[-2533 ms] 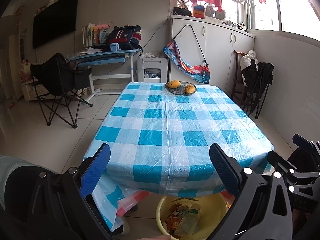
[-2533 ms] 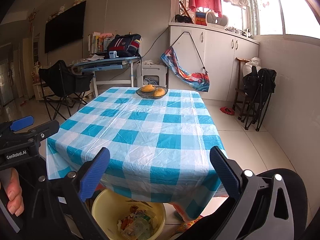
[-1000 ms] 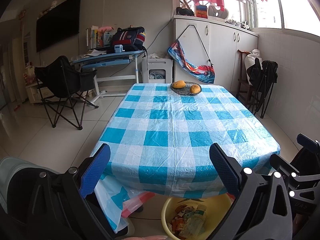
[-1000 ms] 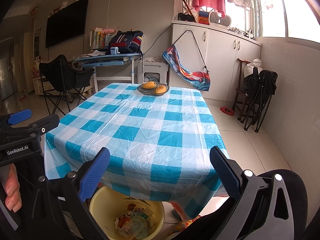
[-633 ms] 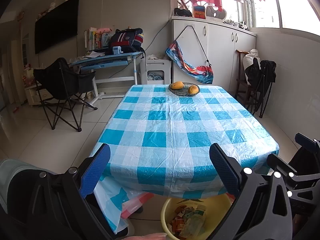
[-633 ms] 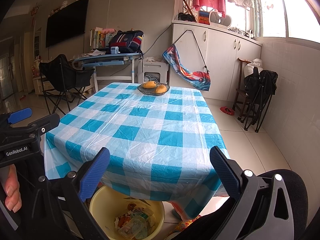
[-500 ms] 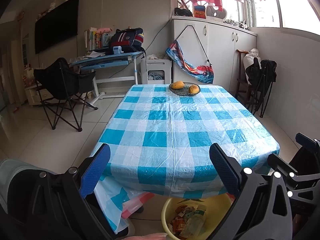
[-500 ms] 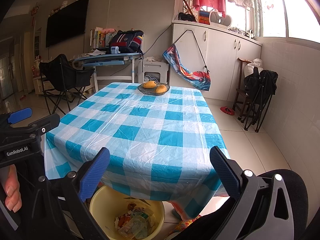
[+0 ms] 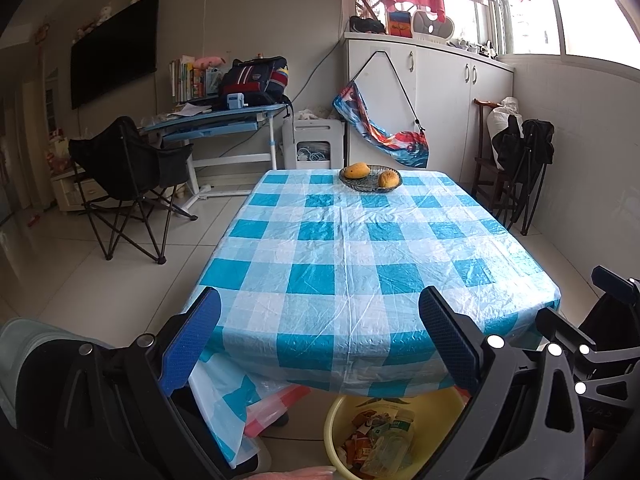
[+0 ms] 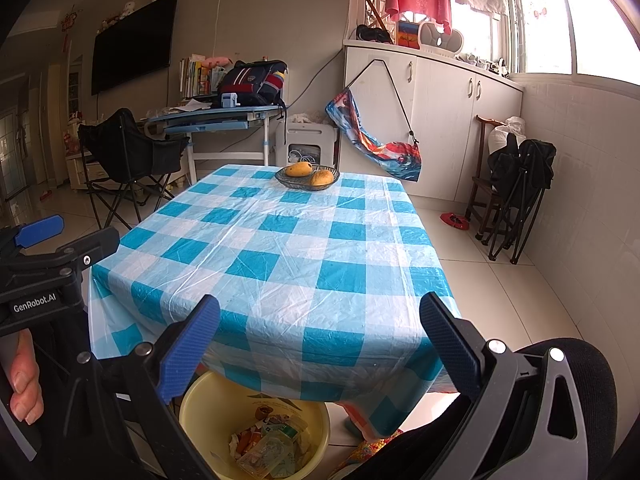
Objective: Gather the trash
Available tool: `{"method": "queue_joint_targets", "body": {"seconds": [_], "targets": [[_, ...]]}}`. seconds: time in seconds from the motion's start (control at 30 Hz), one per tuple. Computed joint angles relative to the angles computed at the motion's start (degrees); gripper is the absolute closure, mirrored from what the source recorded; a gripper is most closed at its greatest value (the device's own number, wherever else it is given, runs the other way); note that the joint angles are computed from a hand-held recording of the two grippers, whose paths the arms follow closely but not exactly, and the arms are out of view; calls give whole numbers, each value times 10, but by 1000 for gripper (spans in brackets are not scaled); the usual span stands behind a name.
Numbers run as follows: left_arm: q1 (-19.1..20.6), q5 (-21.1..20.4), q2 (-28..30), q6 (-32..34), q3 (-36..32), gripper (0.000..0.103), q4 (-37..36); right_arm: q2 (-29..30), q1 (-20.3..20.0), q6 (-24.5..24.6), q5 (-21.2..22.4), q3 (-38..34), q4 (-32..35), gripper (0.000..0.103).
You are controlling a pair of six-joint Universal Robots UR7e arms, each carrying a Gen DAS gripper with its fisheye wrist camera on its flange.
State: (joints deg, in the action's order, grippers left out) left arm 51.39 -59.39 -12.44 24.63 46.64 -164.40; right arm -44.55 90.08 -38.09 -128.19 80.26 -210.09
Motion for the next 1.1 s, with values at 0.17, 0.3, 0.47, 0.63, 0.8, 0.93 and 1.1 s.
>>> {"method": "queue_joint_targets", "body": {"seconds": [0.17,0.3,0.47,0.63,0.8,0.93,1.1], "targets": [[1,3,2,-1,-6,7,3,-1,0,0,0,0,1,7],[2,6,4,0,-10,7,1,-1,0,0,0,0,2,7],[1,11,4,3,-10,7,-2,-1,0,0,0,1,2,7],[1,15,6,6,-13,7,-3,-1,0,0,0,0,3,7],[1,17,7,5,-16,7,2,0,0,1,0,1,3,7],[0,19,7,3,-16,7,3,0,0,1,0,0,4,7],[0,21,7,3,-16,7,3,0,0,1,-1,-1,4,7]]}}
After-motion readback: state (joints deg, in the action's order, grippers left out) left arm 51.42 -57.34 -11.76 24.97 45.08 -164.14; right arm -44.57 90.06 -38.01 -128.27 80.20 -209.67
